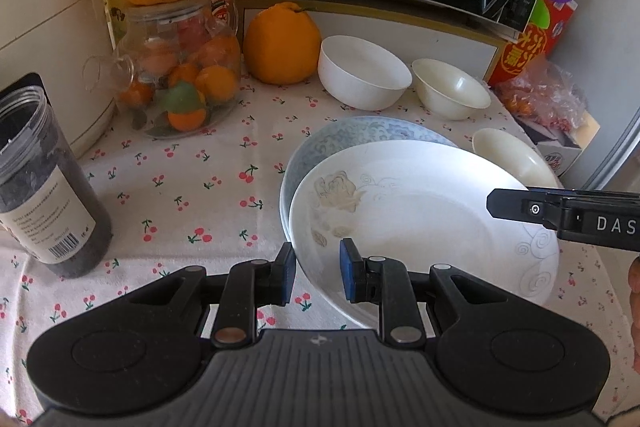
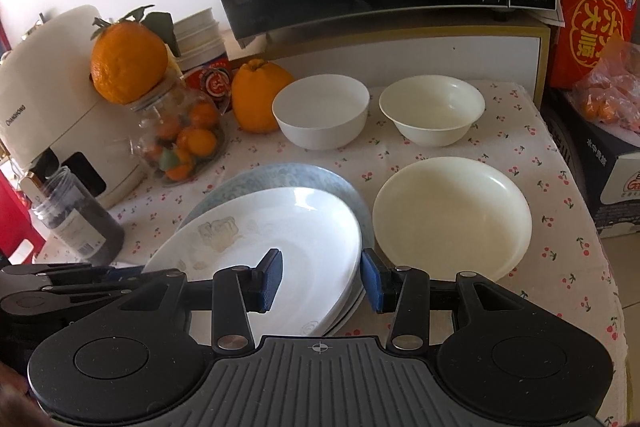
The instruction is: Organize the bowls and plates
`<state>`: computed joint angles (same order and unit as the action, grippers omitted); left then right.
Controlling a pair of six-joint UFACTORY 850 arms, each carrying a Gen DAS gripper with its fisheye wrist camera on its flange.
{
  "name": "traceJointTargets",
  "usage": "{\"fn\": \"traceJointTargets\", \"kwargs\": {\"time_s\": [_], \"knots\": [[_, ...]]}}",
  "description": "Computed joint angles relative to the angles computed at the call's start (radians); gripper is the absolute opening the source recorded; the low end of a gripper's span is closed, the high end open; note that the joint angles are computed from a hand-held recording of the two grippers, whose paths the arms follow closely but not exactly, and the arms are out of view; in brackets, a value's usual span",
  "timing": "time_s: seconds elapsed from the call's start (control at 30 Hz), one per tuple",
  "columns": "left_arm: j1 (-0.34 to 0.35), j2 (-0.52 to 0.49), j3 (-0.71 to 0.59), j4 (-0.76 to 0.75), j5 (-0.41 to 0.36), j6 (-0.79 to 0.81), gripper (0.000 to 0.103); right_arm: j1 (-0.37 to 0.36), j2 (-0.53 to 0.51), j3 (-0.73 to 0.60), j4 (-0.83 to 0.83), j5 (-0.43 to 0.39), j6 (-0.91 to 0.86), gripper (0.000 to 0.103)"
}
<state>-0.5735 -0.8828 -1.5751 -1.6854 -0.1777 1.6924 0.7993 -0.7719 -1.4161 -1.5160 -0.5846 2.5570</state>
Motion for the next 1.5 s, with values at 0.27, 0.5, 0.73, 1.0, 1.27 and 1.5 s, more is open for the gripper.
{"fn": "traceJointTargets", "kwargs": {"time_s": [0.27, 0.5, 0.73, 1.0, 1.27, 1.5], "knots": [[-0.012, 0.001, 0.001, -0.075, 0.038, 0.099, 0.021, 0.0, -0.014, -0.018, 0.042, -0.002, -0.057, 0.042], [-0.017, 0.001, 0.0, -0.1, 0.057, 0.127, 0.021, 0.001, -0.024, -0.031, 0.072, -0.008, -0.099, 0.042], [-0.02, -0.01, -0.022, 0.066, 0.071, -0.06, 0.021, -0.003, -0.024, -0.033, 0.058, -0.004, -0.064, 0.044], [-0.02, -0.019, -0.038, 0.392, 0.064, -0.397, 0.035, -0.002, -0.003, -0.009, -0.027, 0.011, 0.027, 0.064], [-0.007, -0.001, -0.015, 0.239, 0.033, -0.24, 0.064, 0.004, 0.037, 0.04, -0.139, 0.017, 0.152, 0.089], [-0.001, 0.025, 0.018, 0.113, 0.024, -0.135, 0.09, 0.014, 0.082, 0.104, -0.166, -0.029, 0.21, 0.1]]}}
